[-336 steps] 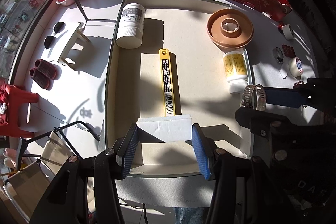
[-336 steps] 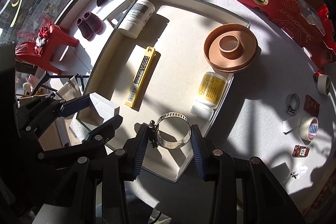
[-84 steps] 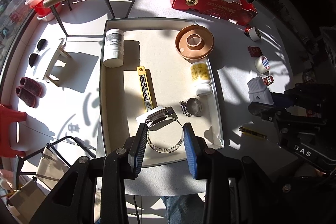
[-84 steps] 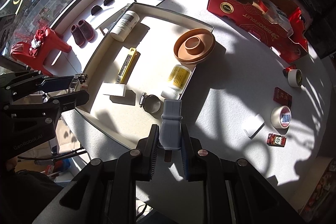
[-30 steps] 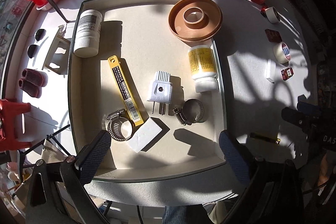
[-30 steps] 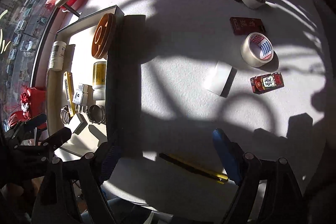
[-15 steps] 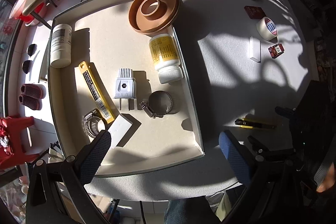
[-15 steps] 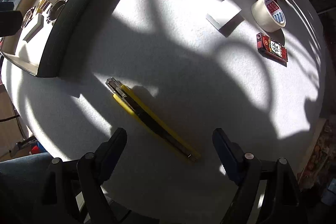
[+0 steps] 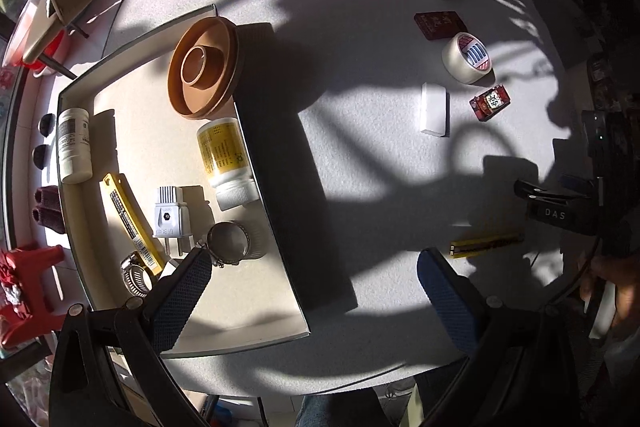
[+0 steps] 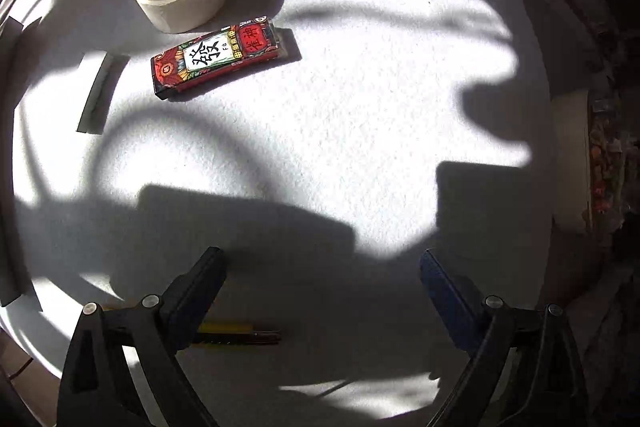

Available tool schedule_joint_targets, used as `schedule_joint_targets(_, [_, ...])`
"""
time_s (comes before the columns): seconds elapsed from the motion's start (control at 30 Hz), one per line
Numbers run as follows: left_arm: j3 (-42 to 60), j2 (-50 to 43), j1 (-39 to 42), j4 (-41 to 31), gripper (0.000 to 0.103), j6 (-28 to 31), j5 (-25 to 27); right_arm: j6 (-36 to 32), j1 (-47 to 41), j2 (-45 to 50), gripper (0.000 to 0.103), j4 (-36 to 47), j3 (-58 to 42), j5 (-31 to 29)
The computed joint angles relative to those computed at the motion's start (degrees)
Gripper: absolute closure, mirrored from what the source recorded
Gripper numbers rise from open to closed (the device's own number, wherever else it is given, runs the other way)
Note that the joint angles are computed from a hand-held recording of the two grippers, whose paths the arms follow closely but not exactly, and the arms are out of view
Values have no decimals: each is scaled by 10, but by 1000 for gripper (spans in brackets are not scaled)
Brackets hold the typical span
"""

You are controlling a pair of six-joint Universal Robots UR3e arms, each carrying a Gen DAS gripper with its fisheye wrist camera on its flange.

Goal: Organize rigid objects

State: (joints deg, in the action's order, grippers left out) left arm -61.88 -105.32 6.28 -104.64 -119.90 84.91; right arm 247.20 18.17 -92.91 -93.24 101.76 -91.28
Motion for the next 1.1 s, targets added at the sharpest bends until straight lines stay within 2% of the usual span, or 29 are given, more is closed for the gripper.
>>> schedule_joint_targets(0.1, [-35, 4, -62, 45, 0, -49, -6, 11, -31, -97, 6, -29, 84, 39])
schedule_joint_targets(0.17, [-62, -2, -106, 89, 0, -82, 4, 25, -24, -126, 6, -37, 107, 44])
schedule_joint_targets(0.3, [-99, -30, -179, 176, 0, -141, 13, 36, 19, -116, 6, -56, 89, 29])
schedule_joint_targets(0.43, [-128, -59, -223, 250, 0, -176, 39, -32, 6, -76, 6, -56, 30, 9])
schedule_joint_targets(0.6, [-129, -91, -243, 291, 0, -203, 62, -118, -23, -23, 6, -59, -27, -5])
schedule_joint_targets(0.7, [-114, -102, -235, 294, 0, -194, 44, -141, -41, -21, 6, -60, -30, -3])
schedule_joint_targets(0.8, [-129, -99, -226, 361, 0, -191, 61, -154, -55, -20, 6, -66, -31, 1])
schedule_joint_targets(0.93, [-60, -135, -201, 309, 0, -189, 46, -183, -72, -6, 6, -87, -30, 5])
schedule_joint_targets(1.03, [-57, -136, -202, 315, 0, -176, 47, -224, -96, 26, 6, -108, -43, 12])
schedule_joint_targets(1.07, [-49, -141, -201, 312, 0, -181, 50, -260, -127, 23, 6, -131, -18, 17])
schedule_joint_targets(1.1, [-18, -156, -194, 282, 0, -194, 42, -270, -134, 24, 6, -141, -12, 19])
